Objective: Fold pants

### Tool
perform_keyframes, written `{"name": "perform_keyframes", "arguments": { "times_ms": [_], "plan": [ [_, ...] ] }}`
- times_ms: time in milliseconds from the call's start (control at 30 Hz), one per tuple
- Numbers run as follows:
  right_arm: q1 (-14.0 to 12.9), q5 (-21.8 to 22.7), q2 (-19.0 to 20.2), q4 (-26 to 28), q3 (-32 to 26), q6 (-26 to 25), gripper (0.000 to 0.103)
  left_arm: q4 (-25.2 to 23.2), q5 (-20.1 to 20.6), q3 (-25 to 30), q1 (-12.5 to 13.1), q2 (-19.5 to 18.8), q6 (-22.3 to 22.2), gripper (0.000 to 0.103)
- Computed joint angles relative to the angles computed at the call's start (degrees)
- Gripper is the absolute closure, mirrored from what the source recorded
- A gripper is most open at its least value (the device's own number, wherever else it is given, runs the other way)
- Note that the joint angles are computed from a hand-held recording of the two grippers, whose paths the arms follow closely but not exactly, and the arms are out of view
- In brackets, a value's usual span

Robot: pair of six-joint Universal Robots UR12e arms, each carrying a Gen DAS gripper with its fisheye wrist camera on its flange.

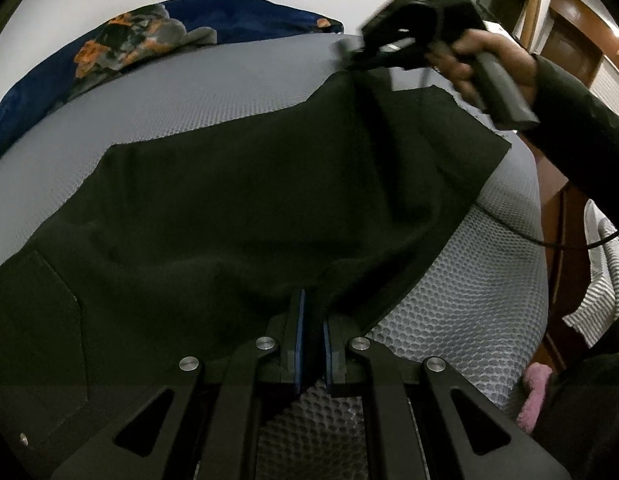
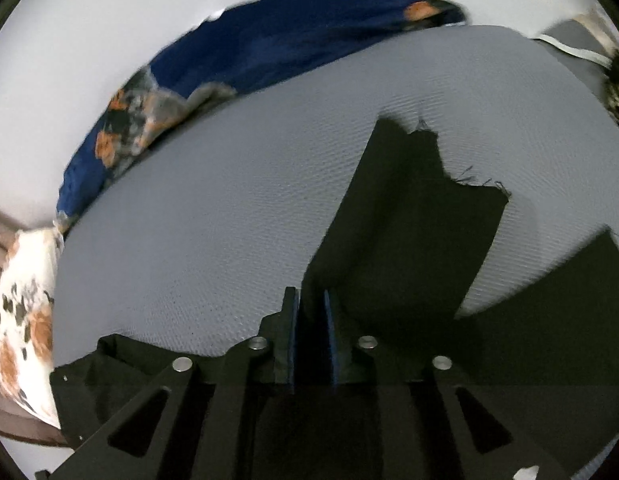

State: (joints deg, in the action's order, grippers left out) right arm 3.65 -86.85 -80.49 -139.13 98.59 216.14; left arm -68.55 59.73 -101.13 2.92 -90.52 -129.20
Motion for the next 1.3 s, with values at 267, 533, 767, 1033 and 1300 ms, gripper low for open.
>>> {"name": "perform_keyframes", "arguments": {
  "times_ms": [267,533,767,1033,1300],
  "plan": [
    [-0.92,6.02,-0.86,-4.71,1.57,-1.99,0.080,-0.77,0.44,0.45,-0.09,-0.60,-0.76,0.095],
    [-6.08,3.35,-9.79,-9.68,10.82,2.35,0.067,-1.64,-0.52,0.74,0.22,-1.10,-1.34,0.095],
    [-9.71,11.17,-9.49,-16.13,15.54,11.14,0.067,-1.19,-0.41,0.32,0.27,-0.78,-1.88,0.095],
    [-11.15,13.08,-5.95,-17.44,12.91,15.13,0.067,-1.19,0.09,0.57,0.02,-0.98,-2.70,0.095],
    [-11.63,12.90,-3.77,-15.39,9.57,13.69,0.096,-1.81,0.08,0.94,0.05,-1.24,-2.92,0.095]
  ]
}}
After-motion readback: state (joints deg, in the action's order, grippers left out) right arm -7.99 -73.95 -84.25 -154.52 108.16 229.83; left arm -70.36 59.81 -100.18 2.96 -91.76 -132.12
